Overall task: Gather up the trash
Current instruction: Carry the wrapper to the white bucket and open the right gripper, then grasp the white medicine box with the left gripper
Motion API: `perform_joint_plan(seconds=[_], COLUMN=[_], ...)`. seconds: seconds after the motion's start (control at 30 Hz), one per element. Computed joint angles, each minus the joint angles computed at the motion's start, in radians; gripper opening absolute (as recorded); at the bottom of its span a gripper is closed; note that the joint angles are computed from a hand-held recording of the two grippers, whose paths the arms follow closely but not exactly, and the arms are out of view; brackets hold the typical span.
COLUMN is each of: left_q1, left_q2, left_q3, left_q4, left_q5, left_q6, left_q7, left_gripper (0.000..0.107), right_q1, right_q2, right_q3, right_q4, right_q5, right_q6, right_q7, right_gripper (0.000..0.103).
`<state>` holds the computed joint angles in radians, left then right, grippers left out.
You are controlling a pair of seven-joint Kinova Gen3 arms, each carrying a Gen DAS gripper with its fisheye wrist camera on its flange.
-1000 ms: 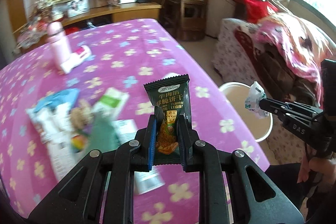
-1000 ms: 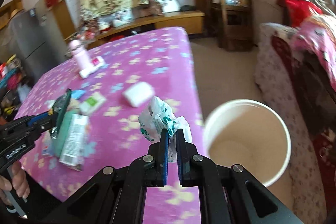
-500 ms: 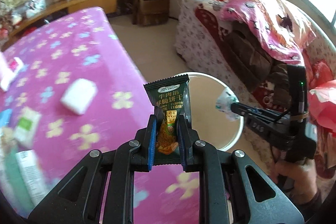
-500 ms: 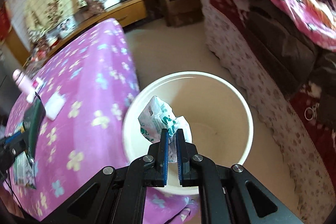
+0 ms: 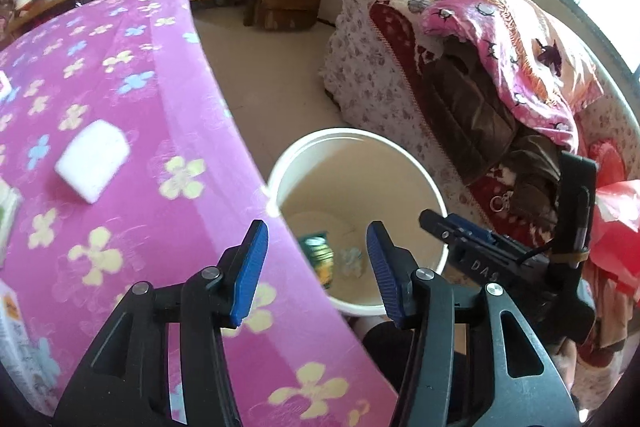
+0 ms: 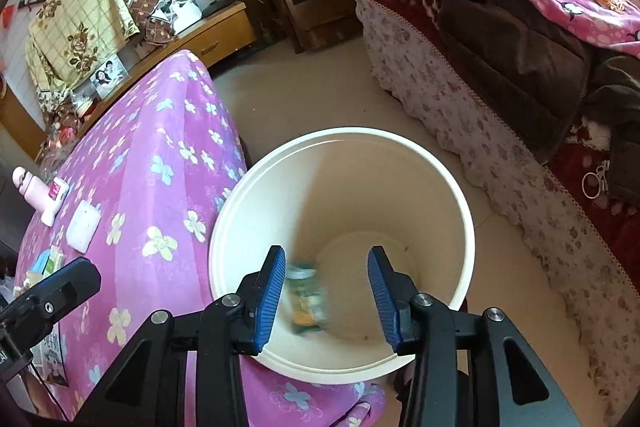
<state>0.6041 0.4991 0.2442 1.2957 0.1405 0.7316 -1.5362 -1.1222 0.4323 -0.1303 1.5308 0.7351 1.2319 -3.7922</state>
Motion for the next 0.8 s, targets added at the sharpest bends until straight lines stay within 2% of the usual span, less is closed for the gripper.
perform_joint_plan(seconds=[0.13,0.3,0.57,0.63,0.7,0.8], left_q1=[0.031,0.021,0.005,-0.010,-0.025,-0.063], left_q2=[-0.055,-0.118,-0.222,-0.245,-0.272,-0.304], left_q3=[-0.049,-0.060,-0.081,-0.079,-0.081,-0.073], left_q4=[0.061,0.138,0.260,0.288,0.319,0.354], left_q5=[-0.073,-0.123,-0.222,-0.236,-0.252,-0.249], left_q6=[-0.034,-0.077,-0.144,-0.156,-0.168,-0.172], left_q7=[0.049,0.090,0.163,0.172,0.184,0.179], left_gripper=[0.050,0.050,0.050,0.050,0.050,0.050], right_q1=[-0.005,-0.026,-0.088,-0.103,-0.116,-0.142], right_q2=[0.020,0.054,0.133,0.156,0.185,0.236], right_q3=[-0.001,0.011,0.045,0.056,0.069,0.096], right_q4=[-0.040,-0.117,-0.301,-0.356,-0.421,-0.532], right_q5=[0.003,-0.005,-0.006,-0.005,-0.006,-0.001], right_q6=[0.018,0.061,0.142,0.158,0.179,0.213], right_q7=[0.036,0.093,0.208,0.245,0.296,0.381], right_gripper=[0.041,0.042,0.044,0.048,0.061,0.064])
